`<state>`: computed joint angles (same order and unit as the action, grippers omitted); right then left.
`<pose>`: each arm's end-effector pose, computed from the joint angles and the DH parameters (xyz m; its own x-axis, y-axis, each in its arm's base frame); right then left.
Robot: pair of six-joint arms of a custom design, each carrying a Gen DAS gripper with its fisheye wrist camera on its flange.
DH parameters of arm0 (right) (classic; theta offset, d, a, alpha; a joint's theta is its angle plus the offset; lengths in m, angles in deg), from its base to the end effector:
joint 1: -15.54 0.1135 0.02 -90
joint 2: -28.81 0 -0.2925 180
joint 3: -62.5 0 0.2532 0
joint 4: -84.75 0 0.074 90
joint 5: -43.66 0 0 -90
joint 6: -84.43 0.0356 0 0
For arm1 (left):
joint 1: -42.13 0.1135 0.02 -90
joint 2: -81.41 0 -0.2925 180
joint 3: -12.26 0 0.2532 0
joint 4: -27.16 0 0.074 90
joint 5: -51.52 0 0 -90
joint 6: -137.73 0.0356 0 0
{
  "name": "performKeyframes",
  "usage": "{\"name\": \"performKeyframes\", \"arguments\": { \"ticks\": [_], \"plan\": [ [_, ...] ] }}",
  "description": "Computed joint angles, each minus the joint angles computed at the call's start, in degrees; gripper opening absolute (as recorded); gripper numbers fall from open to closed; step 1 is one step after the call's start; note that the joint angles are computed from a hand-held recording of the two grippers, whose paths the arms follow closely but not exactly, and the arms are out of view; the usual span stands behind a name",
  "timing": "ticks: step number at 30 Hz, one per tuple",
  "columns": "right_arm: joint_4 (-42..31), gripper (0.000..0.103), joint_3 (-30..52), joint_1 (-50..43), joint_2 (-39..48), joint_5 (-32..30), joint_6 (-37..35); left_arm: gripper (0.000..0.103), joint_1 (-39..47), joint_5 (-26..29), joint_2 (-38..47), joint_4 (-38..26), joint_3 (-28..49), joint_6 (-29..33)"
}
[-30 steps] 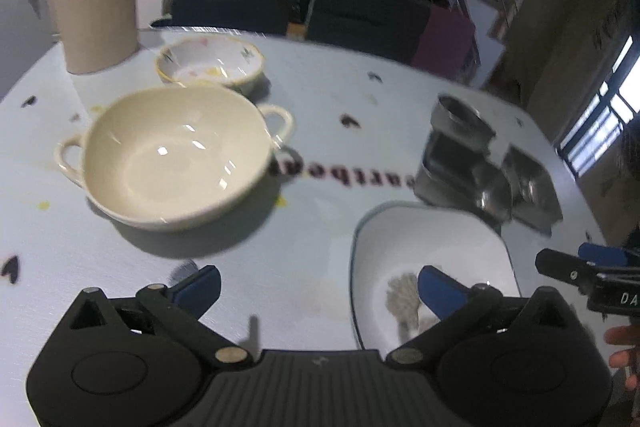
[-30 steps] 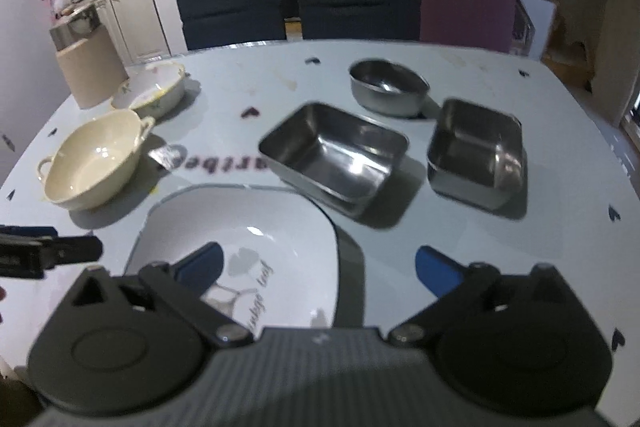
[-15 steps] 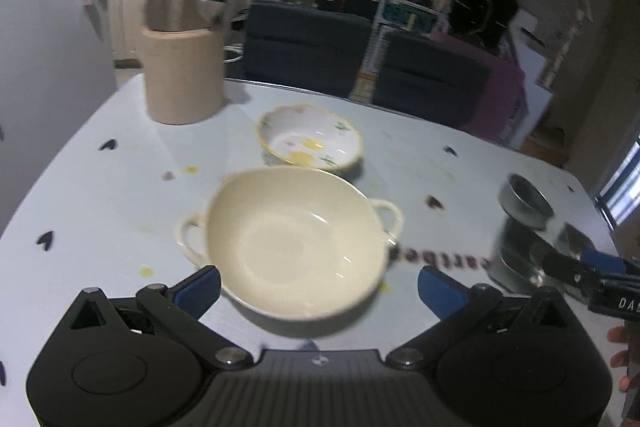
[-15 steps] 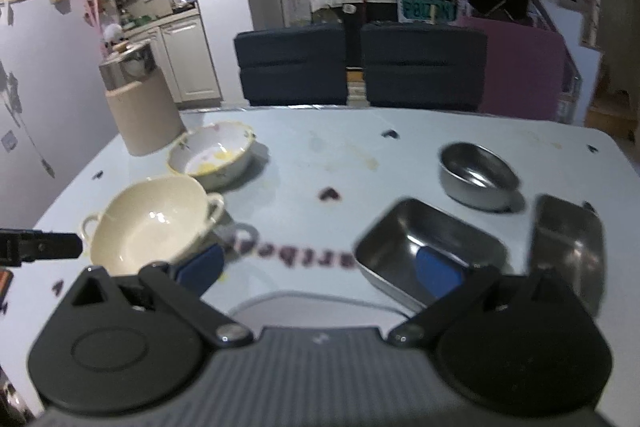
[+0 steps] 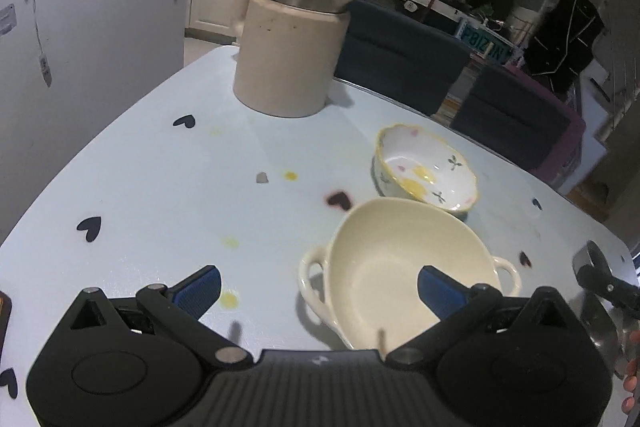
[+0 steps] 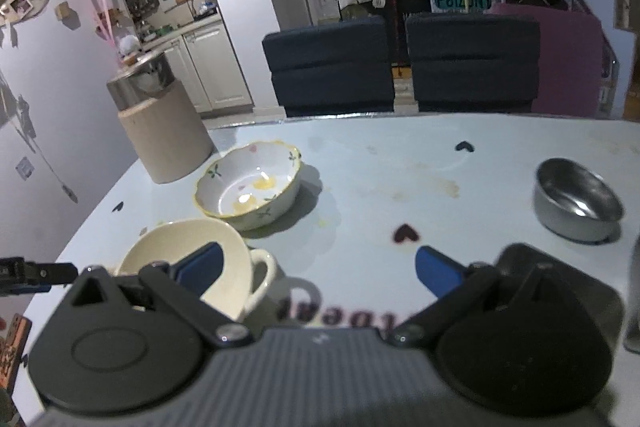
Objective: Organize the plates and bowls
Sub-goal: 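Move both grippers to the rim of the cream two-handled bowl, then close the left gripper on the bowl rim while the right gripper grips it too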
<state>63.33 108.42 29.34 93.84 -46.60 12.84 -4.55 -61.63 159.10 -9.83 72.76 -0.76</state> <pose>0.2127 0.0524 0.2245 -0.6752 0.1594 -0.7202 -0.0302 0.9696 0.2428 0.1899 -0.1810 0.2379 -0.7514 -0.2068 -0.6266 -0.0779 0.9708 -0.2270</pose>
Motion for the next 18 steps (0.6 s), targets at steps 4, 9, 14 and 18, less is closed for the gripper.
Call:
{"name": "performKeyframes", "arguments": {
  "ticks": [4,9,14,18],
  "plan": [
    [3.1,0.092,1.7,-0.6,6.2,-3.6,3.7,0.085,1.9,3.8,2.3,3.8,-0.4,1.8],
    [3.6,0.062,4.7,-1.0,13.4,-10.4,7.5,0.067,3.7,6.3,5.9,5.0,0.5,2.5],
    [3.3,0.047,6.3,0.7,17.5,-10.9,7.5,0.052,4.9,8.2,7.9,5.3,1.1,2.8],
    [4.3,0.040,6.1,0.0,18.5,-14.8,7.2,0.043,5.3,8.7,8.3,5.5,0.9,2.5]
  ]
}}
